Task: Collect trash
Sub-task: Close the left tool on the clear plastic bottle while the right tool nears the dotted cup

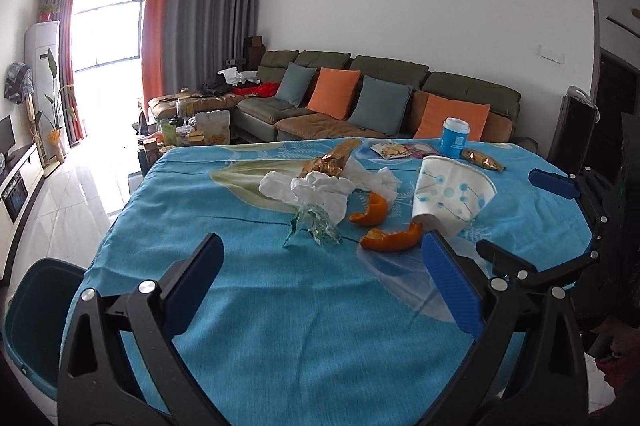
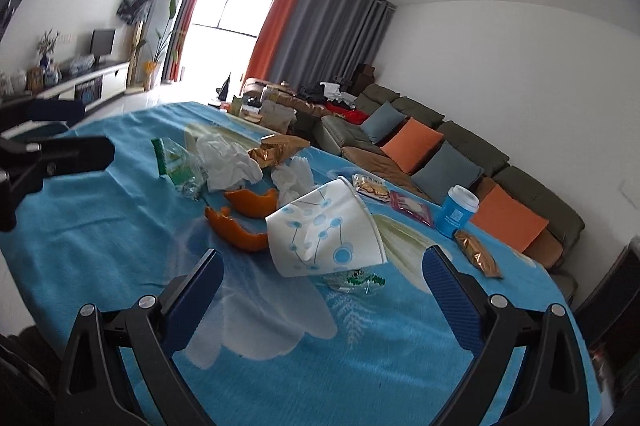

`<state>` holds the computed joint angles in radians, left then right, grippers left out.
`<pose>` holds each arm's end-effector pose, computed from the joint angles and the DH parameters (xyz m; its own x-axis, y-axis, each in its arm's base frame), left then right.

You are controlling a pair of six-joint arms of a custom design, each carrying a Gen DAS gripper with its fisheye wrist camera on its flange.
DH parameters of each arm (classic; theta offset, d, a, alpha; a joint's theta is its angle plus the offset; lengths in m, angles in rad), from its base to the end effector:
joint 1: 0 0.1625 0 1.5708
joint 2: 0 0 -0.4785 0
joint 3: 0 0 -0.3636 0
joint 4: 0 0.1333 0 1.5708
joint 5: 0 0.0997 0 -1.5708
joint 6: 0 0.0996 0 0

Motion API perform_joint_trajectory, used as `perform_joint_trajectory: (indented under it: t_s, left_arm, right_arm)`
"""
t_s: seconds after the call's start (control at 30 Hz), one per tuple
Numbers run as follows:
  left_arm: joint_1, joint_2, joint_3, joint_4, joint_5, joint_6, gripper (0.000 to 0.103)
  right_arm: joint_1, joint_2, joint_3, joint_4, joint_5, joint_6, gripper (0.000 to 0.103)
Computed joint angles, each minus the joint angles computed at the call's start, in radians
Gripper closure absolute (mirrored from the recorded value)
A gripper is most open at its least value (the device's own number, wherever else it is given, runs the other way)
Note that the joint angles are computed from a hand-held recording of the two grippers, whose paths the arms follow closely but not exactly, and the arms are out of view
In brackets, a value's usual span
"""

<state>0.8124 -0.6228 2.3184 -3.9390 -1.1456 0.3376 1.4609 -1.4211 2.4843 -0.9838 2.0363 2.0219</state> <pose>-0.2021 -0.4669 0.0720 -0.6126 0.6032 -0.5108 0.7852 0.3901 -0.4810 0.0520 -0.3366 0.2114 -0.3736 0.1657 0.9127 -0.7514 0.5228 -0.4025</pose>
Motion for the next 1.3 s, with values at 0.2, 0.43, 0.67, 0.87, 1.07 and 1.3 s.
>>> perform_joint_trajectory:
  t_s: [0.2,0.43,0.67,0.87,1.07,1.3]
  left_arm:
    - [0.031,0.005,-0.104,0.142,-0.024,-0.010,0.006]
    - [0.069,0.027,-0.244,0.375,-0.038,-0.068,0.006]
    - [0.104,0.040,-0.337,0.577,-0.029,-0.167,0.017]
    - [0.125,0.048,-0.366,0.642,-0.043,-0.204,0.048]
    - [0.140,0.046,-0.366,0.642,-0.080,-0.214,0.083]
    - [0.131,0.020,-0.287,0.466,-0.113,-0.150,0.085]
  right_arm:
    - [0.009,0.045,-0.073,0.030,0.053,-0.083,0.007]
    - [0.005,0.082,-0.117,0.044,0.092,-0.150,0.007]
    - [0.003,0.090,-0.152,0.110,0.118,-0.121,0.008]
    - [-0.004,0.101,-0.180,0.152,0.138,-0.107,0.025]
    - [-0.010,0.076,-0.169,0.162,0.120,-0.060,0.028]
    - [0.020,0.011,-0.115,0.112,0.077,-0.020,0.028]
